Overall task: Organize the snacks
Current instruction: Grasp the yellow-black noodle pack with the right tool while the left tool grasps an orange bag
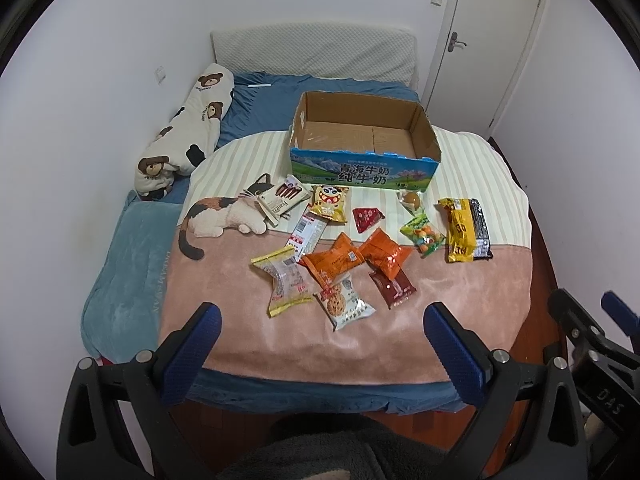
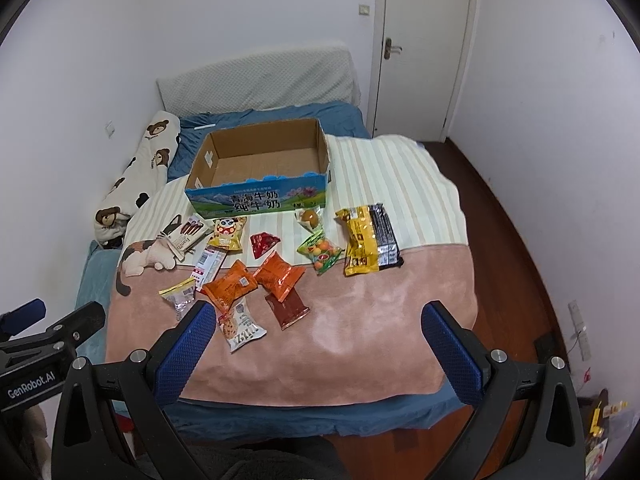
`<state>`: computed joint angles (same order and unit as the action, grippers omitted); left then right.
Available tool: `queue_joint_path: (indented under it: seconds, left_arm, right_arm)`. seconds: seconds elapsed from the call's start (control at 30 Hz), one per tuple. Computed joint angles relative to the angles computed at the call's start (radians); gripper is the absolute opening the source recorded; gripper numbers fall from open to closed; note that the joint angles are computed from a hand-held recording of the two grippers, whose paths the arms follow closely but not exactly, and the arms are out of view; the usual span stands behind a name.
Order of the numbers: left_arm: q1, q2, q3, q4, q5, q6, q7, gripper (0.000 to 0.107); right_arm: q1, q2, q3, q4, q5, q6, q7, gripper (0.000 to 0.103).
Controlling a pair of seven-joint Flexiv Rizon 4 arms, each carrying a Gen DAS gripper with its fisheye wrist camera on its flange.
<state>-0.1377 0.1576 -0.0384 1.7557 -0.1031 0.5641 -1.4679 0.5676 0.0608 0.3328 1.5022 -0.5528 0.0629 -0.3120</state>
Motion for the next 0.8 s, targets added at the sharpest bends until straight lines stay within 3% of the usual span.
queue_joint_path:
  seconds: [0.2,0.37,0.63,0.8]
  left_arm:
    - [0.007,-0.151,-0.012,-0.061,-0.052,0.015,0.002,0.103]
    - [0.000,-0.313,-0.029,-0.173,-0.098,-0.087,-0.035,0.103]
    - [-0.033,-0.582,-0.045,-0.370,-0.170,-0.239,-0.243,0.103]
    - [-0.066,-0.720,-0.054,-0.476,-0.175,-0.329,-0.354,0.101]
  right_arm:
    - [-0.049,-0.016,-0.041,0.035,0.061,0.053,0.056,0.103]
    - [-0.111,-0.047,-0.091,0.072,0.134,0.097,0.042,0.103]
    - [-0.248,-0.179,-0.188,0.074,0.319,0.253,-0.187,0.103]
    - [-0.316,-0.322,-0.224,-0.008,0.427,0.265,-0.358,0.103]
